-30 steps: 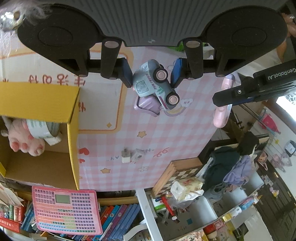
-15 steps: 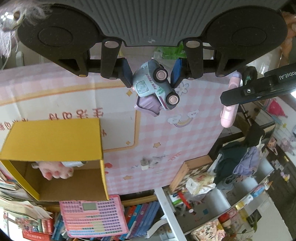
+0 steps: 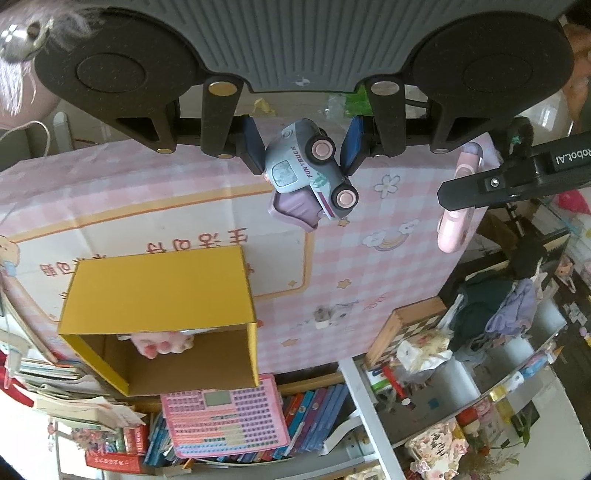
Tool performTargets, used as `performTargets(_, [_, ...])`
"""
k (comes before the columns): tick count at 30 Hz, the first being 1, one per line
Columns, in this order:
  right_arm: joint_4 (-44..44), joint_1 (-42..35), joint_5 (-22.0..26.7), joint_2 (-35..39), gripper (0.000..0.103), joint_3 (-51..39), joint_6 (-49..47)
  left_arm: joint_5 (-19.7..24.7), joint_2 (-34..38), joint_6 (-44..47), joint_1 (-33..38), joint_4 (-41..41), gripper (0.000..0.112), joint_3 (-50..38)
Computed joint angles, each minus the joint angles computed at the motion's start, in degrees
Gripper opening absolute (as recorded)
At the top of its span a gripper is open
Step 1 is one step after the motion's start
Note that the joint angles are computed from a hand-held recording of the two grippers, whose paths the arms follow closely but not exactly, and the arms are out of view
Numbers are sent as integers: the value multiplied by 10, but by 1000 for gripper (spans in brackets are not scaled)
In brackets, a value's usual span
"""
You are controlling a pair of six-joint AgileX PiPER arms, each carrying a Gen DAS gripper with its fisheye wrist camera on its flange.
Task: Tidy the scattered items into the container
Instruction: 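Carry the pink power bank and grey toy car over the open yellow box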
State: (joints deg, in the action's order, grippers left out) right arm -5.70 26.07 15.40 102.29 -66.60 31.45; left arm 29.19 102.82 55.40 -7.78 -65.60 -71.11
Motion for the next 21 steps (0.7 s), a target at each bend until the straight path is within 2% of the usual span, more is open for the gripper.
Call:
performTargets(13, [-132,-15,-9,-43,42,65,158,20,29,-10,-29,21,23,-40])
performTargets(21, [-168,-29,4,-60,42,85,198,41,61,-24,-46,32,23,-82])
